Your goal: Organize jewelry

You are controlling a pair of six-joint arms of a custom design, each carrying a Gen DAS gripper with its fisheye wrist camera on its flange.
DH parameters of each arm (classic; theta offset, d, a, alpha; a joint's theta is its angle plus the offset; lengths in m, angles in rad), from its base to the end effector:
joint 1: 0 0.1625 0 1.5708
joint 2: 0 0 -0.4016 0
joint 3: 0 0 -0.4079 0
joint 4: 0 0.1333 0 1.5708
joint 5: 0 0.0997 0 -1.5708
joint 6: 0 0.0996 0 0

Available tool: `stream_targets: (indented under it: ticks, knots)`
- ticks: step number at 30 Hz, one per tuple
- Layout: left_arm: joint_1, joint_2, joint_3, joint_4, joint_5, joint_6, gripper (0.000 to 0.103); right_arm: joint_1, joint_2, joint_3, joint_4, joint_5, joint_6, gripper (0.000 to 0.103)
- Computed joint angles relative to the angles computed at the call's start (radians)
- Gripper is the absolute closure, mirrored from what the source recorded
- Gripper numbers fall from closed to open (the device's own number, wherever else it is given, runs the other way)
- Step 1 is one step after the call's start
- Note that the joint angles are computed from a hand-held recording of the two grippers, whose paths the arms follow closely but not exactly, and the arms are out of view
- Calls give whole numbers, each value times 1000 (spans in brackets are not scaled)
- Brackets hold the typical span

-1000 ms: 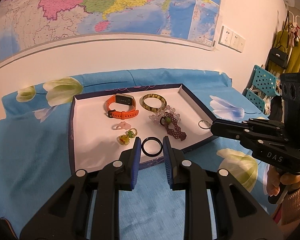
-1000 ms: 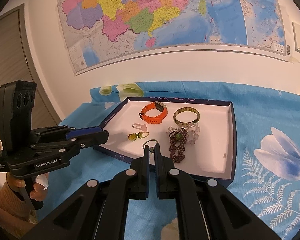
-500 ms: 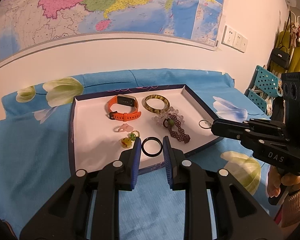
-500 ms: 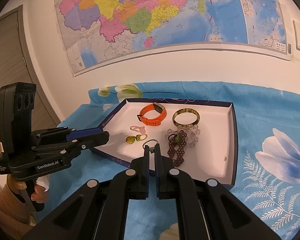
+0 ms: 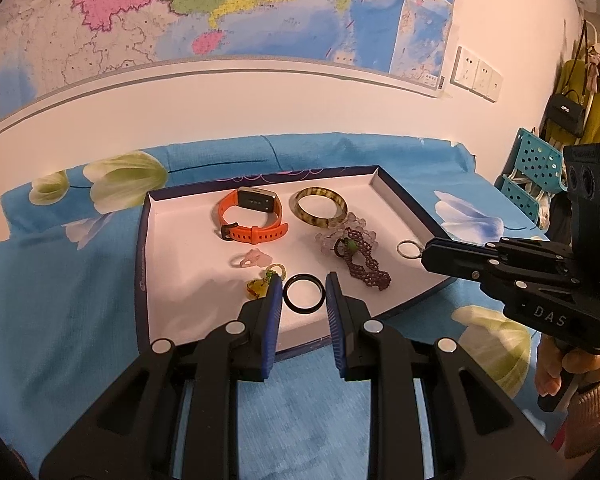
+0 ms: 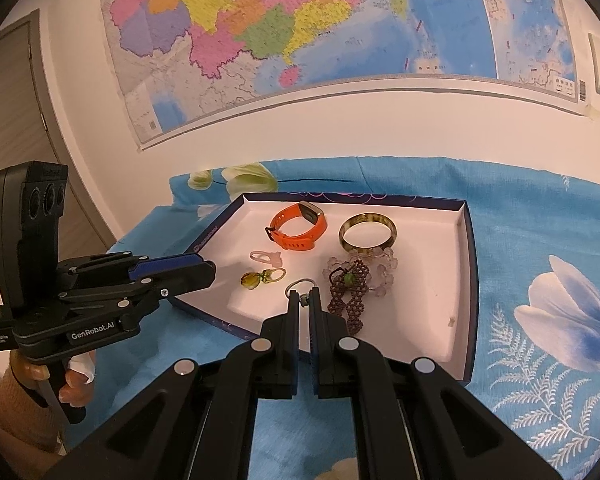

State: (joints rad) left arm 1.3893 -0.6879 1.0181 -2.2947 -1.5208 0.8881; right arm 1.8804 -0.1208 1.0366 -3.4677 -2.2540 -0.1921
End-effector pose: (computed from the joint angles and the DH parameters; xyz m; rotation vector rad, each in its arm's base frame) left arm -0.0132 -0.8378 0.2316 1.4727 2.5145 -0.5200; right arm 0.3007 -0.7089 -0.0727 0.1440 -2.2765 1.2416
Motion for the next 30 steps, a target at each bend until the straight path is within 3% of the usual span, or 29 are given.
stream_targets:
  ticks: [30]
  knots:
    - [-5, 56, -59, 7, 47, -25, 81, -15, 19, -56, 55, -6, 15, 100]
